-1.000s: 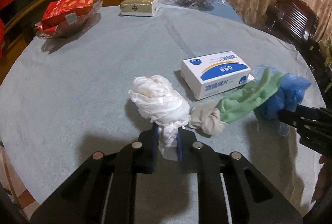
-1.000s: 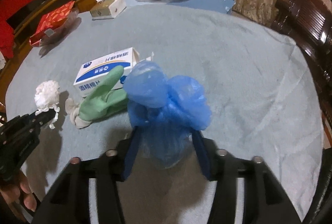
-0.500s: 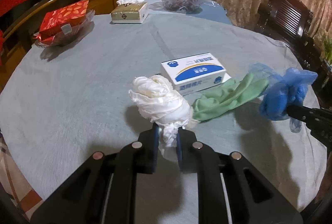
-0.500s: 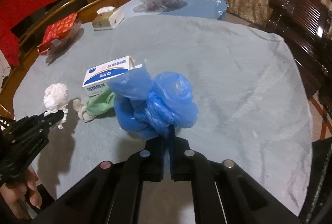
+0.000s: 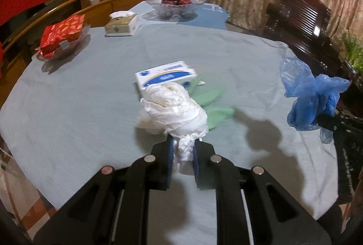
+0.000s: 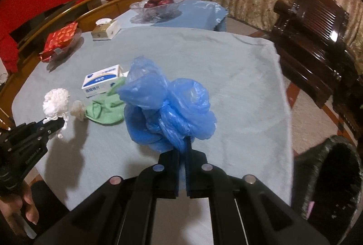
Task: Collect trash
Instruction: 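Carry the white cloth and blue bag over the black bin with both tools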
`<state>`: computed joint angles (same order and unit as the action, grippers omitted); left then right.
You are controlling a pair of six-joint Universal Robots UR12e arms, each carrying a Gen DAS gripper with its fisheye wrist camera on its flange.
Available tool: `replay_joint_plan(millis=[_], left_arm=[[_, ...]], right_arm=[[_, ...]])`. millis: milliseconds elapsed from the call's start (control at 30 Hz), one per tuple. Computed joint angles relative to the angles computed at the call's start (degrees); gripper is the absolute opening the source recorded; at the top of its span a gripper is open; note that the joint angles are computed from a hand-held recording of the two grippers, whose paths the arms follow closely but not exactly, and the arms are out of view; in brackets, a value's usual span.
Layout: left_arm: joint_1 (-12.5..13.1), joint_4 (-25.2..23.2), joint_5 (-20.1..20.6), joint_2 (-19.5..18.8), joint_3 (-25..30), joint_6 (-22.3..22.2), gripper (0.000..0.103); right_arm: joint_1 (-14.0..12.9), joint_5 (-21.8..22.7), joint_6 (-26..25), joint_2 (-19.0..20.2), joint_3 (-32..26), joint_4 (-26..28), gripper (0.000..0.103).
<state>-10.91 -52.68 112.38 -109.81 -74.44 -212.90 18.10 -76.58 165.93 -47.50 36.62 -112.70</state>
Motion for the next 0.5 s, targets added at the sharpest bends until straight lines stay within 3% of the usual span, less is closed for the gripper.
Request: replay_joint_plan(millis=[500], left_arm=[[-7.33, -2.38, -1.77, -6.78, 11.74, 1.49, 0.014]], right_arm=[[-6.03, -1.13, 1.80, -8.83, 12.81, -4.66, 0.004]])
